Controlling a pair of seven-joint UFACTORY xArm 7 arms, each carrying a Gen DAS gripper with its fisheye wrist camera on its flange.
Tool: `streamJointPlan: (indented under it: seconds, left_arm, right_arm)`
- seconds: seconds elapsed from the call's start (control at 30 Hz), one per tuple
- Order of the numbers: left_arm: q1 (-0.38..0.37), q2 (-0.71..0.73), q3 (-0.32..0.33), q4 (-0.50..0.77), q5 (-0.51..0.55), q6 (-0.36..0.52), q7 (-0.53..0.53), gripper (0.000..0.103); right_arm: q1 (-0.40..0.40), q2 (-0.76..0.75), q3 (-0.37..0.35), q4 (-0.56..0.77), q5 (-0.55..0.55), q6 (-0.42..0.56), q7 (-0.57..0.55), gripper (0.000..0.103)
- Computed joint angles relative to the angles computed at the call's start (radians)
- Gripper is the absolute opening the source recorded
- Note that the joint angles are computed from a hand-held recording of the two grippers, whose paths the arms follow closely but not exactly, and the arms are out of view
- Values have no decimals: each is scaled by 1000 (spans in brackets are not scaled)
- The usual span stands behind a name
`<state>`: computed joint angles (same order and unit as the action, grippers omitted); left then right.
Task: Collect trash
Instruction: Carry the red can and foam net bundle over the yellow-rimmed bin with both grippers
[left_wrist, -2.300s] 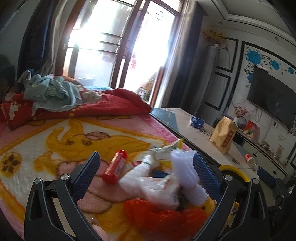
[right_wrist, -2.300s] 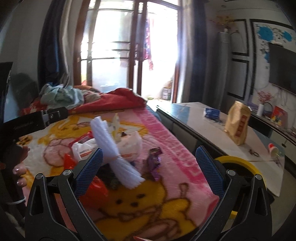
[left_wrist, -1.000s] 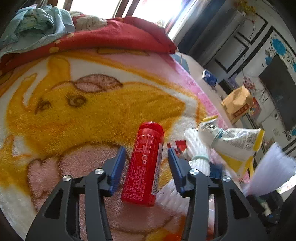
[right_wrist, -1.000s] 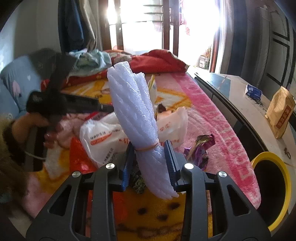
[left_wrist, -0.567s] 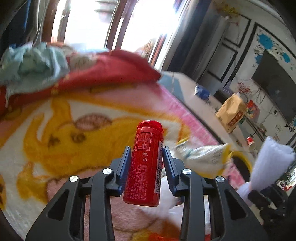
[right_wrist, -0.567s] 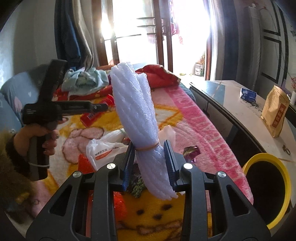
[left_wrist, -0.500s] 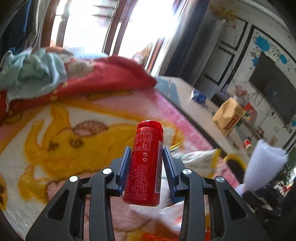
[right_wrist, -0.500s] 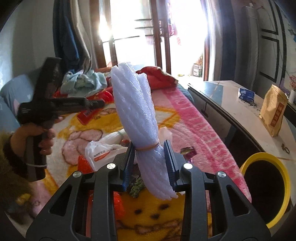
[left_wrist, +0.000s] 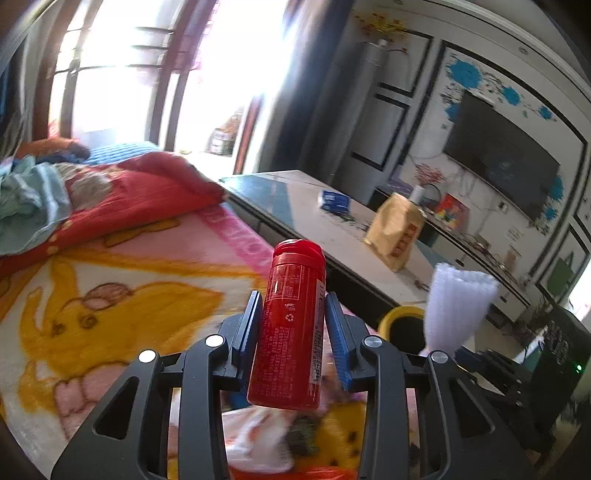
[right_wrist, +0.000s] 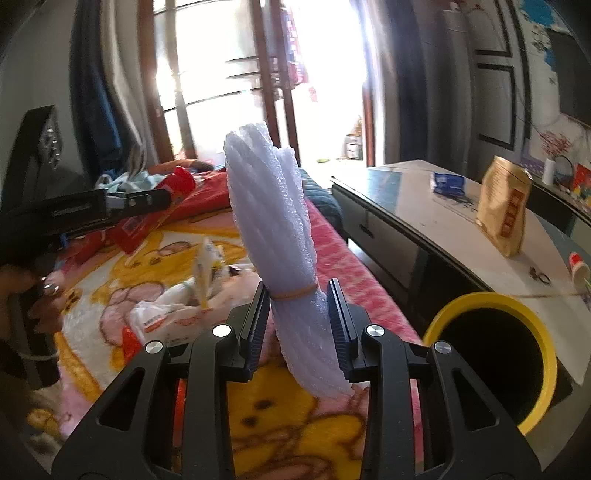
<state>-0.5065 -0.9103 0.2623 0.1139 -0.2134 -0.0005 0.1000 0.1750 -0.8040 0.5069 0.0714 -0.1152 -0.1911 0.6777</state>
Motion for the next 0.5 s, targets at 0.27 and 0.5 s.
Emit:
streamJointPlan:
  seconds: [0.27, 0.5]
  left_arm:
    - [-141, 90, -44, 33, 11, -70, -62, 33]
    - [-276, 216, -23, 79, 64, -149, -118, 33]
  right_arm:
    - [12, -146, -85, -75, 0, 95, 19, 25]
    - [2, -300, -166, -134, -26, 199, 22, 25]
